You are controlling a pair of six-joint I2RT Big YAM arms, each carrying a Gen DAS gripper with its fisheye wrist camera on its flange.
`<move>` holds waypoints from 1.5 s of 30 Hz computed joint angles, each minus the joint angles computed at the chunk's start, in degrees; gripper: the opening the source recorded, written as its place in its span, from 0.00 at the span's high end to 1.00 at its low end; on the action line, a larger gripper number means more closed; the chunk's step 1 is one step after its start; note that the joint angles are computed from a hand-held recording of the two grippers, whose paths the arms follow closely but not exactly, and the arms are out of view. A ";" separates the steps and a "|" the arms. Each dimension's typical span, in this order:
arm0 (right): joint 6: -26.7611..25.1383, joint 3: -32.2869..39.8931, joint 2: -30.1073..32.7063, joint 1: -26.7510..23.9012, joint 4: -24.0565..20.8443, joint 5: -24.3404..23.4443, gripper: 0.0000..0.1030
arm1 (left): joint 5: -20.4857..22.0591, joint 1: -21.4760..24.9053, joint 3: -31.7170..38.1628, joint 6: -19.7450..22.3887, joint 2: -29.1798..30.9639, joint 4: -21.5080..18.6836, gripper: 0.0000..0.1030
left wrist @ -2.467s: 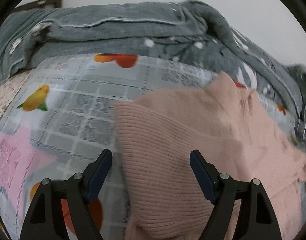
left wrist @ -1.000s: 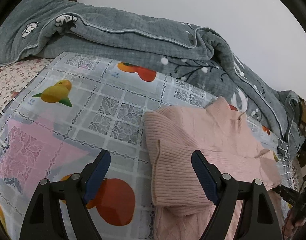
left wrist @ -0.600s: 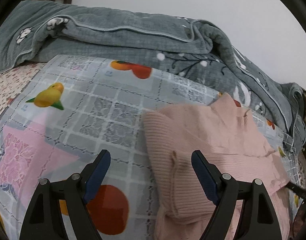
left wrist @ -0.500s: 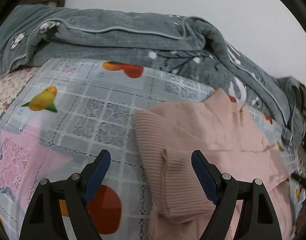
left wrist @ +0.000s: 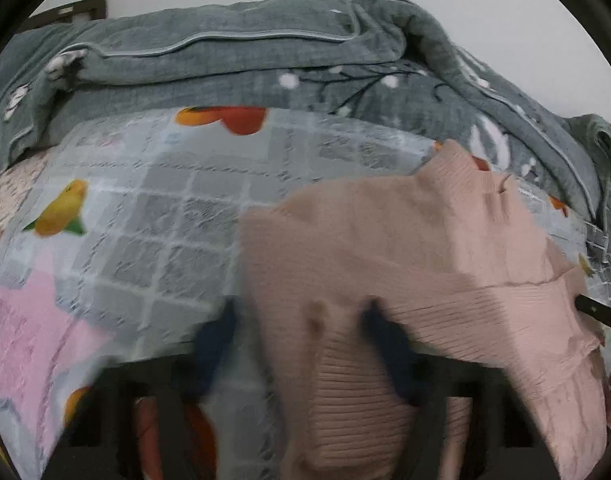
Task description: Fold small clothes
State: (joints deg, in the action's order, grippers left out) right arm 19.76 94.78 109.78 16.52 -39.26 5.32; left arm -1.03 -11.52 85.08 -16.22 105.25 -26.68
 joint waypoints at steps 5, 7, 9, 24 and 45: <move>-1.52 5.08 3.81 0.16 -1.42 1.81 0.60 | -0.49 0.05 2.84 -0.27 1.87 -0.34 0.77; -0.90 5.48 4.15 -0.10 -0.96 0.86 0.67 | -0.47 0.19 5.07 -0.09 3.19 -1.09 0.78; -0.98 6.29 4.81 -0.19 -0.75 1.14 0.68 | -0.51 0.26 7.05 -0.34 4.45 -1.81 0.78; -4.91 -12.03 -9.45 3.91 4.74 11.06 0.55 | -1.87 -1.78 -2.00 2.57 -2.32 -0.81 0.33; 5.43 -39.85 -36.81 10.78 6.48 12.90 0.64 | 0.78 -4.66 -28.72 -1.33 -26.80 1.89 0.35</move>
